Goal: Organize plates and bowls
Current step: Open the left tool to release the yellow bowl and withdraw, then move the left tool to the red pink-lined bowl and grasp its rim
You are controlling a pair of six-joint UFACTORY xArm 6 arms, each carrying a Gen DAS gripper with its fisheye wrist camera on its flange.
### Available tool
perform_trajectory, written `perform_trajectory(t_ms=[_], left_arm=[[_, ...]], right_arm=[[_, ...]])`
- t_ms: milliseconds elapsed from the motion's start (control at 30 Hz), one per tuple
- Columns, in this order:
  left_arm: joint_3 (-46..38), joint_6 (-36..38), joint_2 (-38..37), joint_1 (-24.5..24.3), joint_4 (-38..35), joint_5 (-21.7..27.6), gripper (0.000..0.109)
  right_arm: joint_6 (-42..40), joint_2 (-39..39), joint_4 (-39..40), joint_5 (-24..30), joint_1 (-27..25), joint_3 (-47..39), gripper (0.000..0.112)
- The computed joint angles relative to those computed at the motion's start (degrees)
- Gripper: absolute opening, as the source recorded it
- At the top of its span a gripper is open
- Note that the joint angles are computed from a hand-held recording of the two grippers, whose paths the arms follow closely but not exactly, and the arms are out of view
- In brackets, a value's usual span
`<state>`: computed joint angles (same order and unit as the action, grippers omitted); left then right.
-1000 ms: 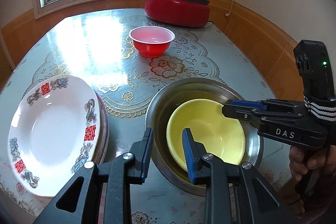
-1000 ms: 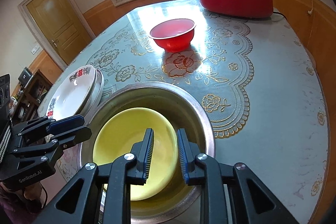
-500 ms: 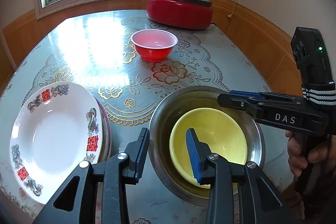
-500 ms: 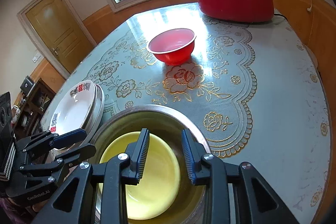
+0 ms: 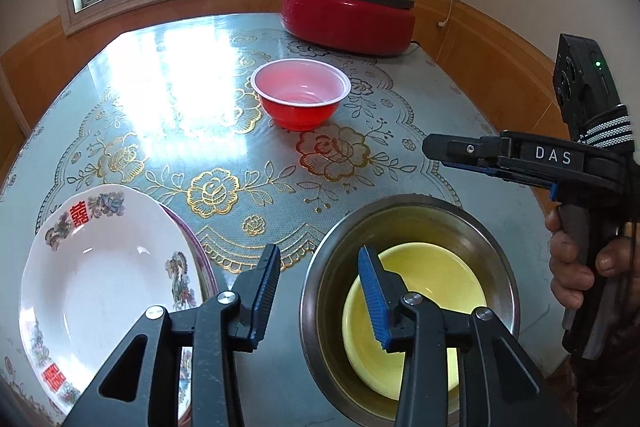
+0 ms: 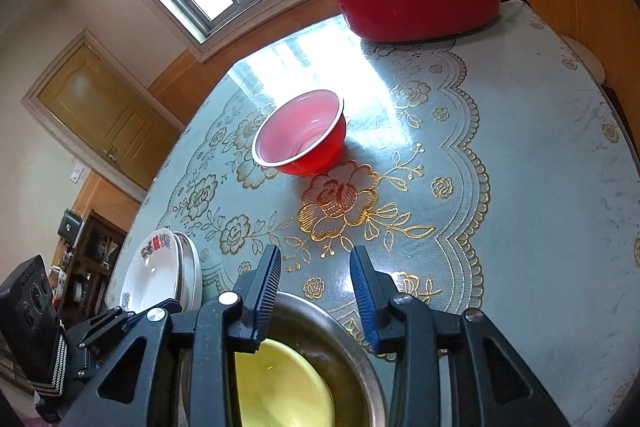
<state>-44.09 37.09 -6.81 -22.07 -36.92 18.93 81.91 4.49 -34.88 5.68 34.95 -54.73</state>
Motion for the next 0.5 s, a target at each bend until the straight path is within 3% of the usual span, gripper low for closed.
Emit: perform_trajectory(t_ms=[200,433,500], left_arm=[[-5.06,-2.69,4.07,1.99,-0.09,2.55,0.041],[-12.52,-6.44,10.06,4.2,-0.73,7.79,0.04],[-14.93,-6.88,11.61,4.81,-1.71,10.04,0.04]], right_arm=[[-8.67,1.85,11.91,-2.93,-0.76,-0.45,0.036],[-14.13,4.45,17.91,-5.8,-2.18,-2.39,0.036],[-20.58,5.44,24.9,-6.69,-1.68,-2.95,0.035]])
